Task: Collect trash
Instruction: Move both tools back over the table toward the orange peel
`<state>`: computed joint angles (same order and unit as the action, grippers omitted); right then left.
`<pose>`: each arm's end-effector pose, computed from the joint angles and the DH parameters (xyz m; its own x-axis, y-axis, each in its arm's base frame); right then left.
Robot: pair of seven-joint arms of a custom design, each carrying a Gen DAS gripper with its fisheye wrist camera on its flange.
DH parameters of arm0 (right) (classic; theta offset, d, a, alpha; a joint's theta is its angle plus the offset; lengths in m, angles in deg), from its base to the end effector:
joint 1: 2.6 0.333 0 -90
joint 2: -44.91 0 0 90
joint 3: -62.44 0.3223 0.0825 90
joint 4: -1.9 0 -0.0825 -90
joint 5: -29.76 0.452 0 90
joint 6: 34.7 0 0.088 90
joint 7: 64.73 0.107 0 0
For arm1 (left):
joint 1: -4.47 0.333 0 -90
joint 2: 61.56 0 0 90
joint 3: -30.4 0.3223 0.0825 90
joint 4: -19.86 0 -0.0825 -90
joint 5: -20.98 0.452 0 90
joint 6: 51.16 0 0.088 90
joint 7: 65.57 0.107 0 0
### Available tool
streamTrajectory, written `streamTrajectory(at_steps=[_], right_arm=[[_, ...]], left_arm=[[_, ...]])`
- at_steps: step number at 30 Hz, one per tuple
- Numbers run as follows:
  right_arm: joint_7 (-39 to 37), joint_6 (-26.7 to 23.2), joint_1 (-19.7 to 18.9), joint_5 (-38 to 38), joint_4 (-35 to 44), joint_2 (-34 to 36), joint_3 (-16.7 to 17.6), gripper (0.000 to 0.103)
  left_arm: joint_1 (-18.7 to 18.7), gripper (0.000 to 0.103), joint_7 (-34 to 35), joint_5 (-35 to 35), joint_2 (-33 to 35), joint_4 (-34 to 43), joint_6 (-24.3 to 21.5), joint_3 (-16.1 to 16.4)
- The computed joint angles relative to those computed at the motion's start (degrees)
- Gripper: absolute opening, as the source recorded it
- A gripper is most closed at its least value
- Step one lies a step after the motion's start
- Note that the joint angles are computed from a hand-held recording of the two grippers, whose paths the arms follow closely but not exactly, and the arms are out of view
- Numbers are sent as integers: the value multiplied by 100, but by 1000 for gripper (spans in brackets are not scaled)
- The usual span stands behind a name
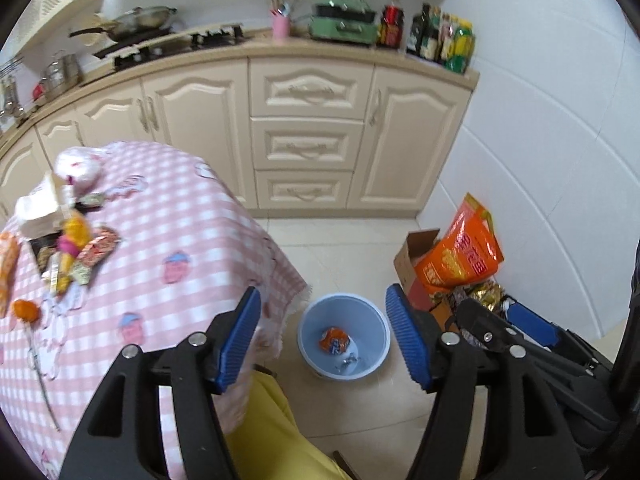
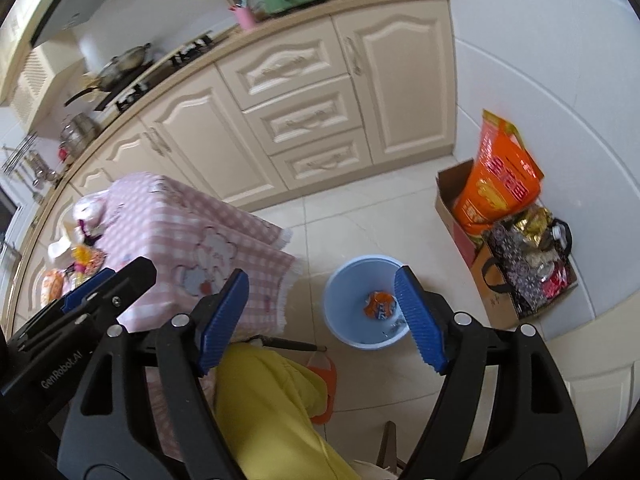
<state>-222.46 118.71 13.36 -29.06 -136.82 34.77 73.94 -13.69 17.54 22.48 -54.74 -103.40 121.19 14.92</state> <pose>0.4716 0.2745 0.3728 -0.4662 -0.8289 -0.3091 -0.5684 0.5484 -0.6133 0.5469 -0.3623 0.3982 -0.4888 -0.8674 0.0926 -0.6752 0.3090 -0.6697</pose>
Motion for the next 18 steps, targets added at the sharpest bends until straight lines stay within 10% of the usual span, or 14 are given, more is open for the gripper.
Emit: streamTrajectory(at_steps=[11, 18], right_arm=[[-43, -234, 418, -636, 822, 408, 149, 78], [-373, 21, 786, -915, 1566, 1007, -31, 81]], left_arm=[[563, 69, -1286, 892, -1101, -1090, 790, 139], [2354, 71, -2934, 2146, -1705, -1507, 964, -978]])
